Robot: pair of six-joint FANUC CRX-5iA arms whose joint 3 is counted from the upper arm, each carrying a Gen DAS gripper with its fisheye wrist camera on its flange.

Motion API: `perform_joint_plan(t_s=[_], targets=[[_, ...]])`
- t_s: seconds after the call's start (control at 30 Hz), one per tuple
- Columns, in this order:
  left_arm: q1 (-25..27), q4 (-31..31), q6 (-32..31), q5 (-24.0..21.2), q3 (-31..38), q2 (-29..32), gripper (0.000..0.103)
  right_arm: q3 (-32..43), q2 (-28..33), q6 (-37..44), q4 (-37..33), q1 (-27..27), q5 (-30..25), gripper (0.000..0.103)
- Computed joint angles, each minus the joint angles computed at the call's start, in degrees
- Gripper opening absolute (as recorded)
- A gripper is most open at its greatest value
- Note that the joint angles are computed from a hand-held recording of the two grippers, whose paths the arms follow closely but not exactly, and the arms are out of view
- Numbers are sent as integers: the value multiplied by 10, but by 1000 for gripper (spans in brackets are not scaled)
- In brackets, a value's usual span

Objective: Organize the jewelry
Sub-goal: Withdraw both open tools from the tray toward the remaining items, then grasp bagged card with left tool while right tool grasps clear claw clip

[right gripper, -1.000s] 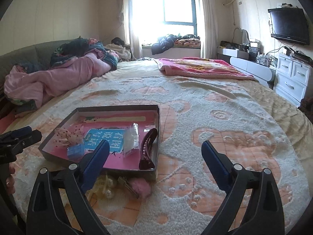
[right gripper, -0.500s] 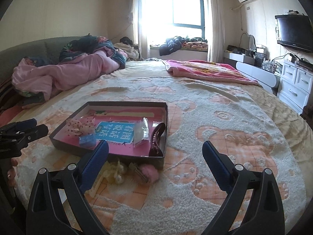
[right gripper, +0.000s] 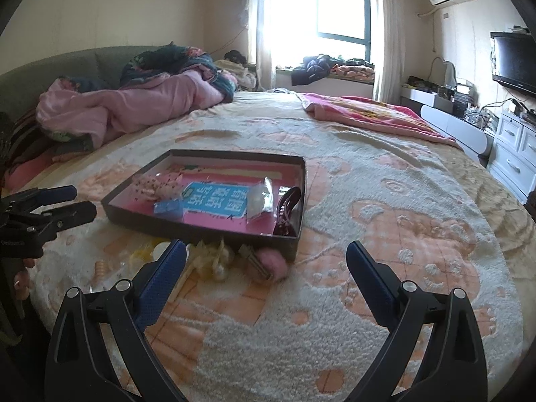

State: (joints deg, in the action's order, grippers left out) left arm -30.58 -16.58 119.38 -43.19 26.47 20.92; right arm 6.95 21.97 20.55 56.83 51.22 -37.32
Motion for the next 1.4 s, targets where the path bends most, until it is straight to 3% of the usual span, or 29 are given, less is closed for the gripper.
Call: perform_joint_plan(t_s=[0.23,0.5,0.7,0.9,1.1,1.17,1.4], targets=[[0,36,-42,-10,-13,3,91,-1,-4,41,-43,7,-4,93],[-4,76,-103,-28,-7,21,91,22,2,106,-121,10,-13,84],[-9,100,-152,-44,11,46,79,54,18,163,-187,7,-23,74],[-11,102,-161,-80,41,73,69,95,42,222,-242,5,-37,64],[0,115,-152,-98,47,80,50,153,78,279,-287,5,-62,57],[0,110,-148,-103,49,80,39,172,91,294,-292,6,-72,56],[12,141,-153,-93,28,69,34,223,126,321,-315,5,-96,50]])
